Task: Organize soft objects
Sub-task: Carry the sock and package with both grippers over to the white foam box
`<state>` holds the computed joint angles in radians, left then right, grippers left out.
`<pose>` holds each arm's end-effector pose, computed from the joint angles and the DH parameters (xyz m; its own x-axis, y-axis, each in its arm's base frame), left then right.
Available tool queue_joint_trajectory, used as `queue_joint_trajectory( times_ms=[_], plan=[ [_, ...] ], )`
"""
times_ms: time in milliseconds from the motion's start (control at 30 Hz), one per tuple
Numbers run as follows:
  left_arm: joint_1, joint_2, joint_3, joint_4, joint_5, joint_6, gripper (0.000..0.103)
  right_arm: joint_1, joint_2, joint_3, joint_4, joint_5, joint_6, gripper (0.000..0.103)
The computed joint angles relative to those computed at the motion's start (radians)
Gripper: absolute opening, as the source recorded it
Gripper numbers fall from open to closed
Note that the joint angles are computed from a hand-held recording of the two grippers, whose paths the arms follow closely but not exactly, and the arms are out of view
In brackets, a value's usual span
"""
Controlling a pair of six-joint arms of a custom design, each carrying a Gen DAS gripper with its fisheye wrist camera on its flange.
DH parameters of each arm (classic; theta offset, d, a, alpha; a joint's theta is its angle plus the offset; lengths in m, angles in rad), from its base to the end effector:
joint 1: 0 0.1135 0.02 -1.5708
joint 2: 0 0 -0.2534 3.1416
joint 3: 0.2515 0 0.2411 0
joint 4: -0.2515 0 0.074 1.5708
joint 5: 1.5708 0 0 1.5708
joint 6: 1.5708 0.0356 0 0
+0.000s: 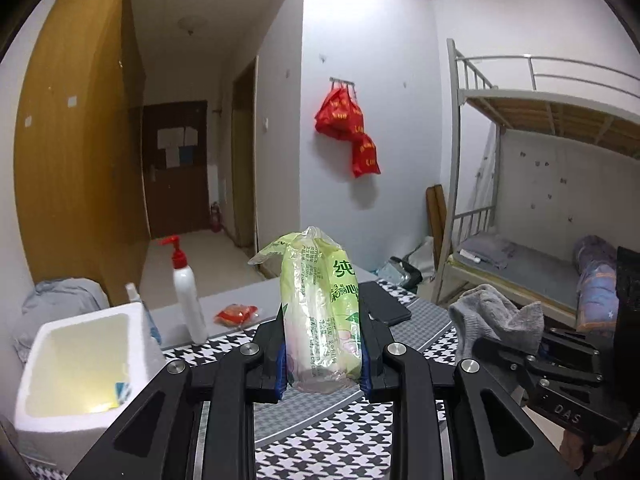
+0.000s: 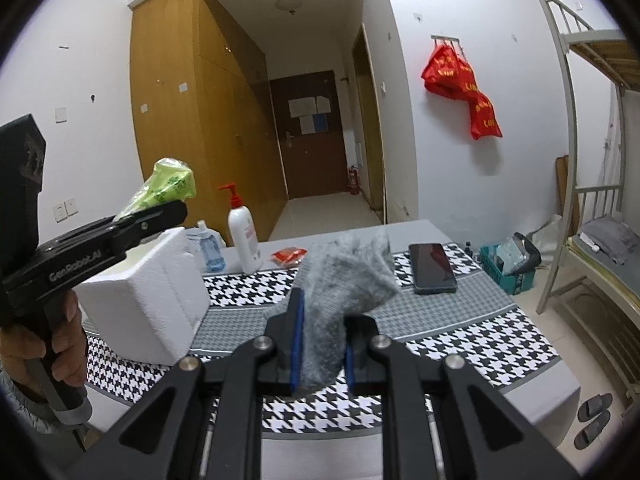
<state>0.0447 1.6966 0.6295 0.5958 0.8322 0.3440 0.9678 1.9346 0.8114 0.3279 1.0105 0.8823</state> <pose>0.3052 -0.0127 0.1449 -0.2152 0.2177 -0.9520 0.7442 0.6677 -0.0156 0.2122 0.2550 0.0994 -0.3356 0.2362 -0.9119 0.2483 0.9560 0.1563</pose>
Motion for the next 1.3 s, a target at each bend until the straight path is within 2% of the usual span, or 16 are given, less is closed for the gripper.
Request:
queue_joint_trajectory(
  times_ms=[233,367,667,933,1300],
  plan=[
    [0.136,-0.07,-0.039,-0.033,0.113,0.047,0.028,0.056,0.002,0.047,0.008,0.057,-0.047,0.02],
    [0.201,-0.083,-0.056,-0.018,0.142,0.065,0.028,0.084,0.02,0.084,0.04,0.082,-0.097,0.02],
    [0.355,-0.059,-0.052,0.012,0.24,0.075,0.028,0.101,0.092,0.189,0.119,0.07,-0.228,0.02],
    [0.435,-0.008,-0.018,0.045,0.244,0.06,0.028,0.079,0.167,0.296,0.18,0.001,-0.345,0.02],
    [0.516,0.044,0.028,0.064,0.23,0.029,0.028,0.069,0.241,0.432,0.183,-0.072,-0.442,0.02]
  ],
)
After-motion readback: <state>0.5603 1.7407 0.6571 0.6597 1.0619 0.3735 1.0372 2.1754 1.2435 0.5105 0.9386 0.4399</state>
